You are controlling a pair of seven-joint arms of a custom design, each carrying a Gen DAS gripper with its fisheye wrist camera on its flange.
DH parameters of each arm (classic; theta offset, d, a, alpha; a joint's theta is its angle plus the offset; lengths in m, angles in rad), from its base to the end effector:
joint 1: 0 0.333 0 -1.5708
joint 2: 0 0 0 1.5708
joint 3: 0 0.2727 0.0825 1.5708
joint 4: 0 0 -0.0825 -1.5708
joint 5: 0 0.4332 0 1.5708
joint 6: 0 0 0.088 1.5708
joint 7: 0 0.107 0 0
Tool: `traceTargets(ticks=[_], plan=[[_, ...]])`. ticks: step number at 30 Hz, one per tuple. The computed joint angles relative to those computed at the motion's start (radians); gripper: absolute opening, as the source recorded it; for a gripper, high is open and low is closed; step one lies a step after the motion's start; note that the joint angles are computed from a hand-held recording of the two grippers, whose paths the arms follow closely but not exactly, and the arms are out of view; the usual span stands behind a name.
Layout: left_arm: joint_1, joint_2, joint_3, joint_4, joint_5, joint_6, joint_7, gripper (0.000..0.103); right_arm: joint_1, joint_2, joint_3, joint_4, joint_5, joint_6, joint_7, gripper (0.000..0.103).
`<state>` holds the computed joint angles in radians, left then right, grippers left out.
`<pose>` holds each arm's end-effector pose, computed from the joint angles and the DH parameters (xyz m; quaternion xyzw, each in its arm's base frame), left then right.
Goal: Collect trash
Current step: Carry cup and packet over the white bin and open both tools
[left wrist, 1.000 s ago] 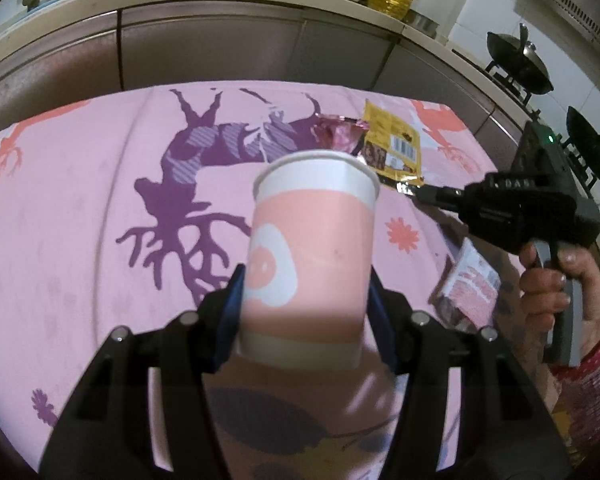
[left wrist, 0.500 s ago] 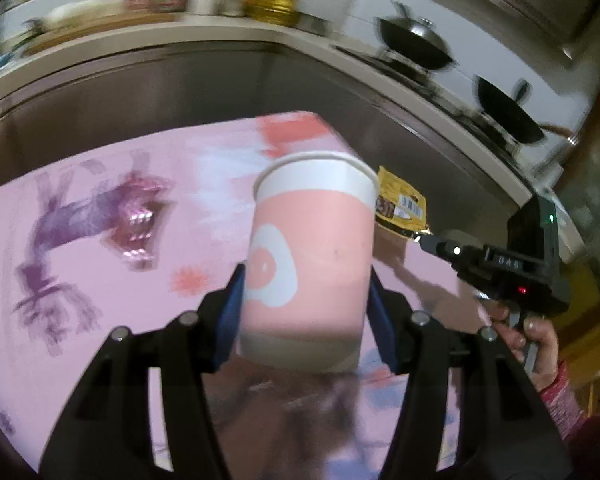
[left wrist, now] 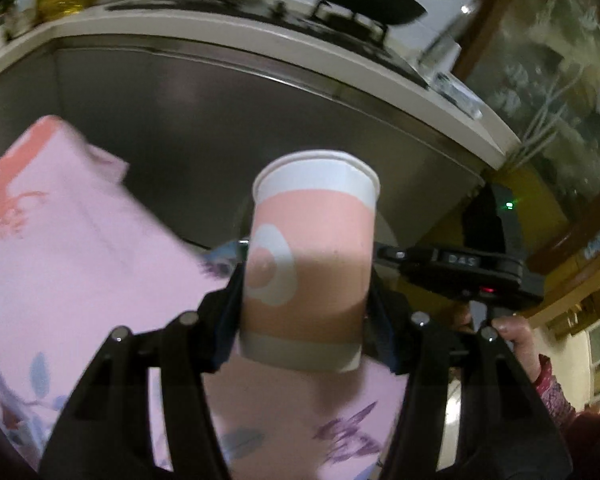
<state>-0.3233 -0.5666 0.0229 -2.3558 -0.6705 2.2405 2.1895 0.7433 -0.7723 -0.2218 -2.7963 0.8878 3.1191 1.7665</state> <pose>0.4641 -0.1619 0.5425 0.4277 -0.8253 0.3686 0.0077 0.3960 0.1582 0.4543 -0.4040 0.7507 0.0979 0.5135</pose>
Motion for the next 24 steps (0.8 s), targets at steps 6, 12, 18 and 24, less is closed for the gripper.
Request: traceTargets(ticks=[6,12,18,24], plan=[[-0.016,0.075,-0.051,0.047,0.023,-0.004,-0.040,0.056,0.060,-0.009,-0.077,-0.020,0.030,0.074,0.036,0.000],[-0.023,0.145,-0.094,0.089,0.059,0.014,-0.092,0.058,0.141,-0.035,-0.174,-0.036,-0.023,0.122,0.047,0.043],[-0.020,0.227,-0.128,0.154,0.109,0.042,-0.153,0.060,0.039,-0.086,-0.072,-0.098,-0.088,0.171,0.120,0.064],[-0.003,0.312,-0.177,0.224,0.205,0.060,-0.230,0.080,-0.047,-0.120,0.013,-0.143,-0.138,0.171,0.206,0.064]])
